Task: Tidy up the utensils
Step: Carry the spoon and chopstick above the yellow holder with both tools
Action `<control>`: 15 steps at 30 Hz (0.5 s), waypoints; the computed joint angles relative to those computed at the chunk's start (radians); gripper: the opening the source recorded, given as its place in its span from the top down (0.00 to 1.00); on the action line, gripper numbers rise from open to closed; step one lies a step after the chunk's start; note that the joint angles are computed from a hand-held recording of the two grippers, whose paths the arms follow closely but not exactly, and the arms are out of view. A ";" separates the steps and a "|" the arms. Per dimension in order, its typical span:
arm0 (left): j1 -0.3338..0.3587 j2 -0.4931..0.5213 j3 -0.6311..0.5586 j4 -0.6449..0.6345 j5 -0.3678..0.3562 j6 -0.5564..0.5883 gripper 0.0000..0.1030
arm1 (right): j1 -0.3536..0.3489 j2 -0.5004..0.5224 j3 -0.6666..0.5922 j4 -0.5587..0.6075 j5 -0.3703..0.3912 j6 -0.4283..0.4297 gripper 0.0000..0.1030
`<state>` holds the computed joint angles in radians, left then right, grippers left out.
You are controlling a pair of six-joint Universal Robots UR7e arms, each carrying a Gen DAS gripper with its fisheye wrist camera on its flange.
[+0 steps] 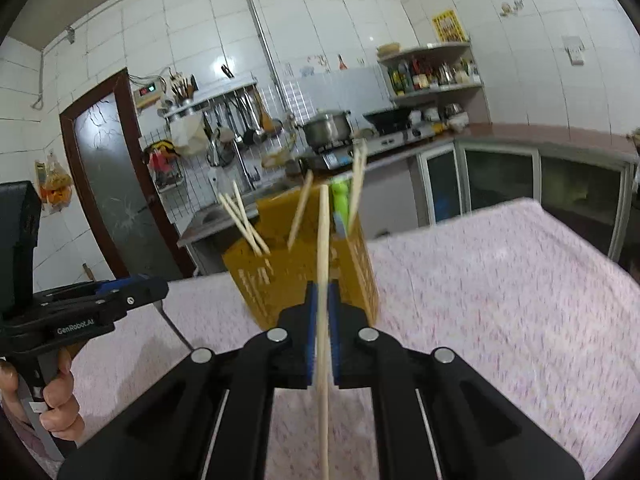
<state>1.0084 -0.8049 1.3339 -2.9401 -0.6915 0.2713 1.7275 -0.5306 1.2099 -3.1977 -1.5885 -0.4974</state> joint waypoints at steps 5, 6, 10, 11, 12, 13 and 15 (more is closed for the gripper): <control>-0.020 0.031 -0.138 0.002 -0.018 0.056 0.67 | 0.036 0.050 -0.154 0.020 0.032 -0.018 0.94; -0.028 0.050 -0.185 -0.017 -0.014 0.097 0.67 | 0.047 0.076 -0.221 0.033 0.034 -0.025 0.94; -0.042 0.105 -0.337 0.005 -0.025 0.155 0.67 | 0.073 0.173 -0.446 0.070 0.057 -0.031 0.94; -0.043 0.126 -0.382 -0.002 -0.027 0.176 0.67 | 0.076 0.198 -0.499 0.077 0.065 -0.034 0.94; -0.042 0.147 -0.426 -0.002 -0.034 0.194 0.67 | 0.079 0.233 -0.566 0.090 0.080 -0.037 0.94; -0.039 0.163 -0.456 0.000 -0.040 0.203 0.67 | 0.082 0.267 -0.629 0.099 0.084 -0.042 0.94; -0.028 0.196 -0.519 0.020 -0.052 0.205 0.67 | 0.084 0.340 -0.755 0.117 0.088 -0.050 0.94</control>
<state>0.9806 -0.6085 0.8151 -2.9206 -0.7439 0.4760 1.8111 -0.1905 0.4550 -3.0810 -1.5000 -0.5478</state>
